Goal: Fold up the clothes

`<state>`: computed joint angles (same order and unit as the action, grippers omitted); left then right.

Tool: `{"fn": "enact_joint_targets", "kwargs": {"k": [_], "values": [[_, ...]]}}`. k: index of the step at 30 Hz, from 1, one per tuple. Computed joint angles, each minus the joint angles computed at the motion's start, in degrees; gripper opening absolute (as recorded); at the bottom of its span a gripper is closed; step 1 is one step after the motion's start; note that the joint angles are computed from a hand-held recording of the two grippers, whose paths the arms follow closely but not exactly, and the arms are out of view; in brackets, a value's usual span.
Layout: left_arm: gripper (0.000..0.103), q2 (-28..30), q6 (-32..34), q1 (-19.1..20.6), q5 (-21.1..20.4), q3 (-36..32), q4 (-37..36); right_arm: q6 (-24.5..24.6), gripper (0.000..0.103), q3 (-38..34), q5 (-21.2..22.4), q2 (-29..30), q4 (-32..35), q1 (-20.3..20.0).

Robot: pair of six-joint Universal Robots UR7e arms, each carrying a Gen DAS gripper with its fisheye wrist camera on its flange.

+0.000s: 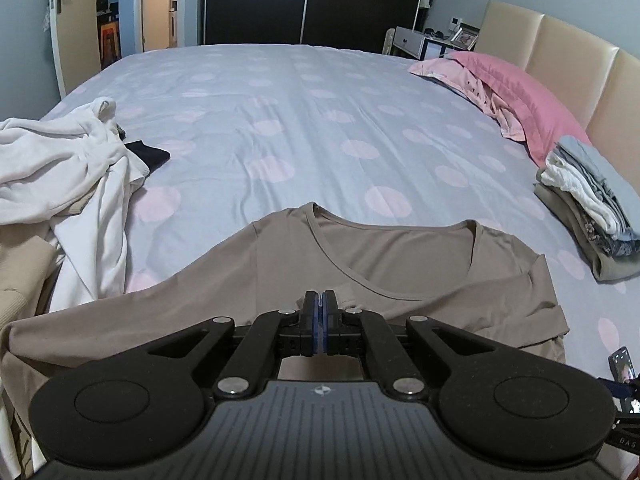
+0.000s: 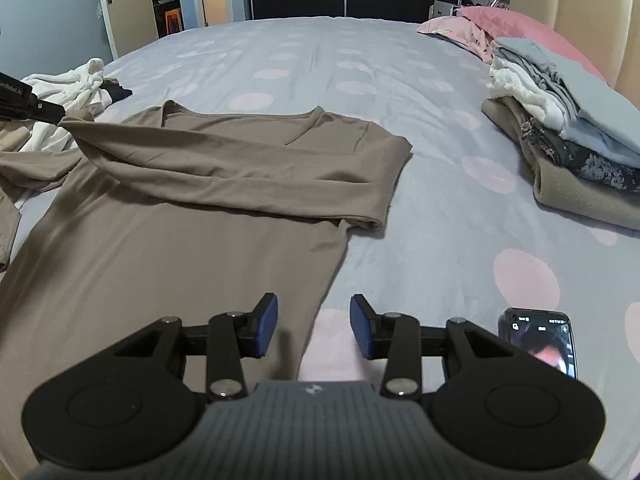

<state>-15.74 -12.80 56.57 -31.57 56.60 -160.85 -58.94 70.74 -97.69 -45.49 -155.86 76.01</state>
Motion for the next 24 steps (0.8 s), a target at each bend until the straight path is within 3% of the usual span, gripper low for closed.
{"fn": "enact_joint_targets", "kwargs": {"k": [8, 14, 19, 24], "values": [[0.0, -0.15, -1.34, 0.36, 0.09, -0.02, 0.55, 1.57, 0.043, -2.36, -0.69, 1.38, -0.86, 0.03], [0.0, 0.52, 1.13, 0.25, 2.31, -1.12, -3.63, 6.79, 0.043, -9.41, -0.92, 4.64, -0.26, 0.74], [0.0, -0.01, -0.51, 1.13, 4.63, -1.82, -3.52, 11.74, 0.043, -18.5, -2.71, 9.12, 3.52, 1.65], [0.0, 0.31, -1.07, 2.38, 6.31, -3.07, -4.14, 16.42, 0.041, -36.36, -4.84, 17.43, 17.0, 2.83]]}}
